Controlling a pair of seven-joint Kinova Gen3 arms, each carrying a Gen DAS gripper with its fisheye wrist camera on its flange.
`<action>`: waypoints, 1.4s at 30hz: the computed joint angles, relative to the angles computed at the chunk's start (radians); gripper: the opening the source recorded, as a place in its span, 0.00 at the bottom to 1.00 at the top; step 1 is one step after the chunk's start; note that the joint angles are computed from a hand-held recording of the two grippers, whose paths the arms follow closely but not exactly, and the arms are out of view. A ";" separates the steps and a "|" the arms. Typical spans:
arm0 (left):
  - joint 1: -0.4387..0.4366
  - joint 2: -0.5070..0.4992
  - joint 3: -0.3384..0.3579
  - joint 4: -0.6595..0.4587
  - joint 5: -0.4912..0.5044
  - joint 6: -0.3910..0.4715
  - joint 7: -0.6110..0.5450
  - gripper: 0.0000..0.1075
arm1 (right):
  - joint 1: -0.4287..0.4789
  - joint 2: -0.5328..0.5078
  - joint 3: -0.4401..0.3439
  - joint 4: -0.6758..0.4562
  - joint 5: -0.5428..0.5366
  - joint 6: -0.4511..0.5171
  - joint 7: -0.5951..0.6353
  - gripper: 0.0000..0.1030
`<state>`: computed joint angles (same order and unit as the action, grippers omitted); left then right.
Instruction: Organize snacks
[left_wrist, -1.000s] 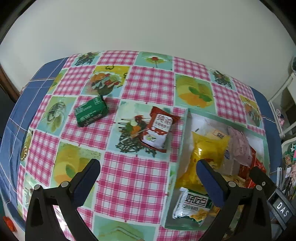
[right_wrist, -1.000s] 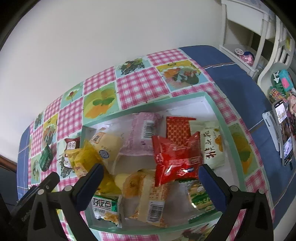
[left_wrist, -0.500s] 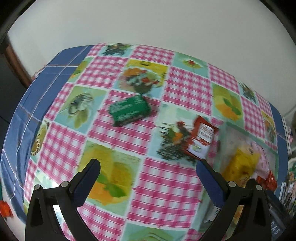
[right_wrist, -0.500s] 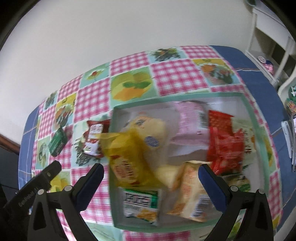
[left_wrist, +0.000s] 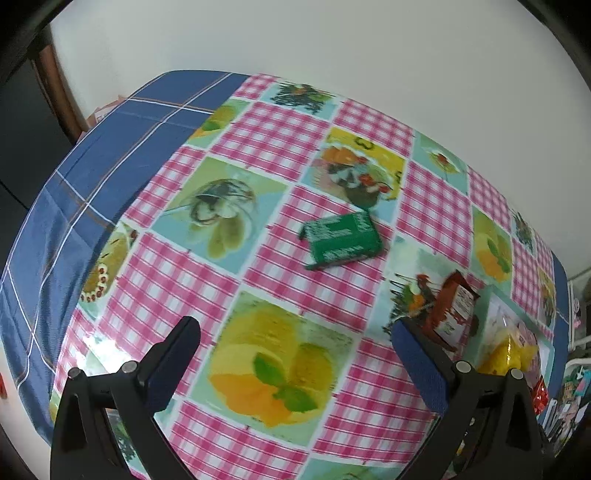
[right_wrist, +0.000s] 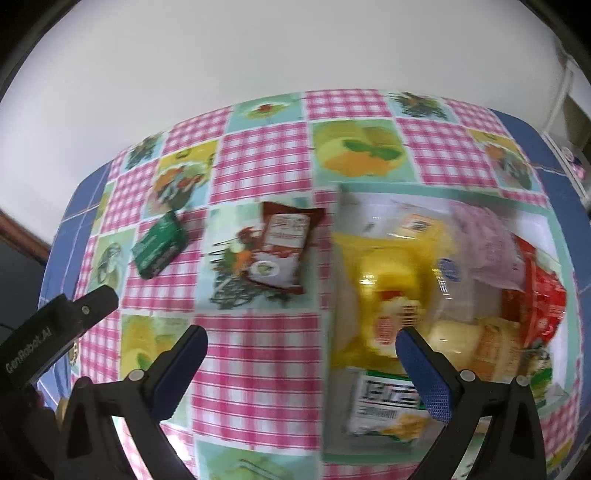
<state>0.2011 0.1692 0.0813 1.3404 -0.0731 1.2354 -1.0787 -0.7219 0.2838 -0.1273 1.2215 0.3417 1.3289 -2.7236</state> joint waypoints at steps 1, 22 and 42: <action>-0.008 -0.002 -0.005 0.002 0.002 0.000 -0.002 0.96 | -0.005 0.010 -0.002 -0.011 0.003 0.000 0.001 1.00; -0.091 0.007 -0.020 0.009 0.038 -0.107 -0.138 0.96 | -0.045 0.098 0.046 -0.090 0.006 -0.063 0.023 1.00; -0.022 0.118 0.003 0.010 0.061 -0.244 -0.313 0.95 | 0.004 0.167 0.080 -0.125 0.026 -0.075 0.061 0.75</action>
<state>0.1787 0.2871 0.0848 1.3502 -0.0121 0.9914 -1.3913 -0.7180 0.4504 -0.0473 1.0969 0.3677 1.2537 -2.6624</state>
